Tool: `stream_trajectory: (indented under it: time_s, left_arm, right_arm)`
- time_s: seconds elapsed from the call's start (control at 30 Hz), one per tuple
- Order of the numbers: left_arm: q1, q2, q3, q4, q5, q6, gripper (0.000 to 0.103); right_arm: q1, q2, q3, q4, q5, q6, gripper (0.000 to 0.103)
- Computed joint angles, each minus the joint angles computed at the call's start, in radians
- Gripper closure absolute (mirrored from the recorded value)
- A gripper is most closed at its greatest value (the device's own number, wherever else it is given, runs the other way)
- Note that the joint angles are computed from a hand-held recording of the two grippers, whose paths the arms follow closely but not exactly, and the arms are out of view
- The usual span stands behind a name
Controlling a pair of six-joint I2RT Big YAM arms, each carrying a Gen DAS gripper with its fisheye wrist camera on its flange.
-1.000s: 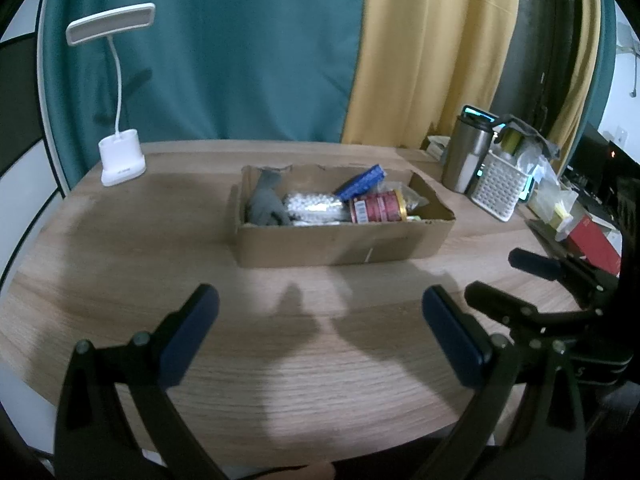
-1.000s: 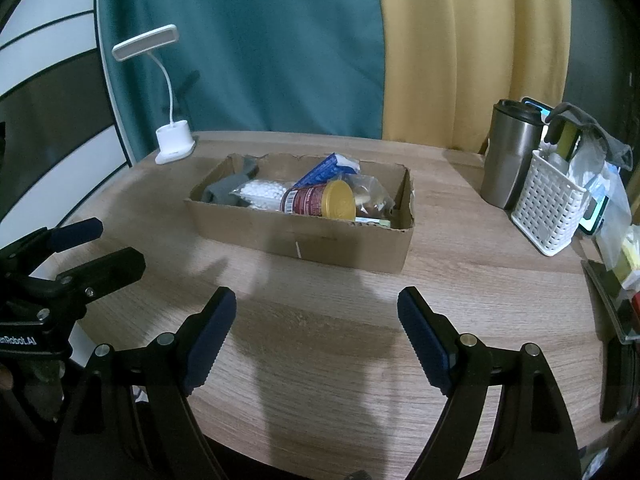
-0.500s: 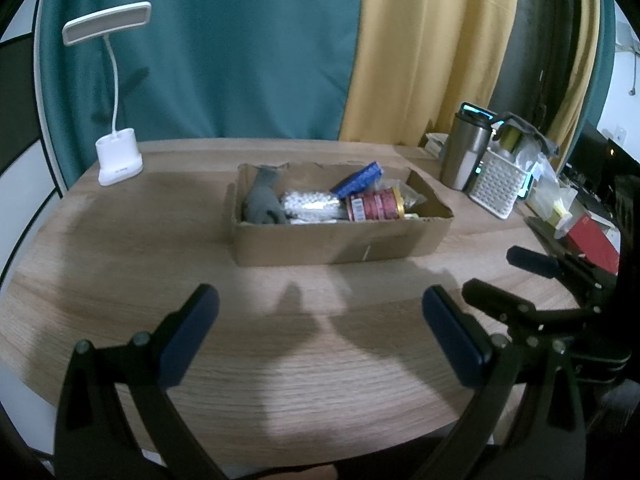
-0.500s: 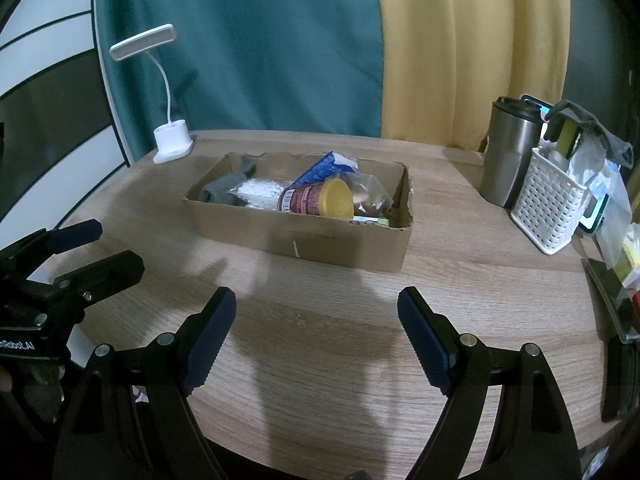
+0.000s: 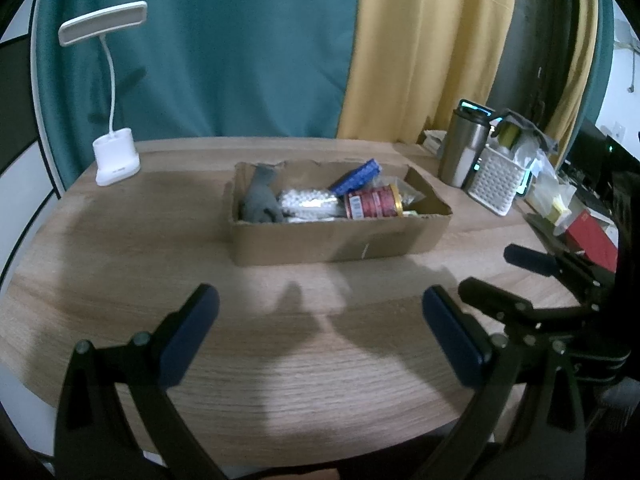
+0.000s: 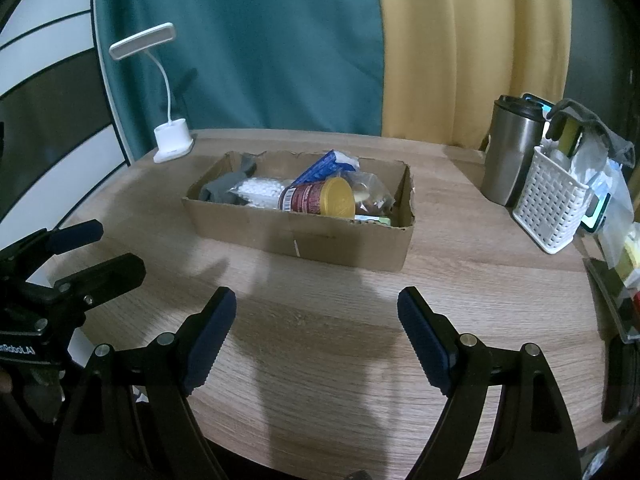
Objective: Organize objects
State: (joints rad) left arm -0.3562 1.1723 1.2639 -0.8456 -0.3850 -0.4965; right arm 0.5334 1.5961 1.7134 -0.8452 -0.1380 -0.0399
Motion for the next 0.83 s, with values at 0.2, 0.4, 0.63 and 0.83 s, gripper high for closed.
stream_trajectory:
  time_s: [0.2,0.4,0.63,0.83]
  left_arm:
    - [0.002,0.0,0.0,-0.001,0.003,0.002,0.0]
    - [0.003,0.001,0.0,-0.003,0.004,0.002,0.0]
    - [0.007,-0.001,-0.002,-0.003,0.01,0.001,0.0]
    - [0.016,0.008,-0.002,0.0,0.026,0.009,0.0]
  right_arm:
    - [0.001,0.005,0.004,-0.004,0.002,0.001,0.018]
    - [0.001,0.003,0.003,-0.005,0.002,0.004,0.018]
    - [-0.002,0.004,0.002,-0.007,0.001,0.003,0.018]
    - [-0.006,0.014,0.007,-0.012,-0.007,0.005,0.018]
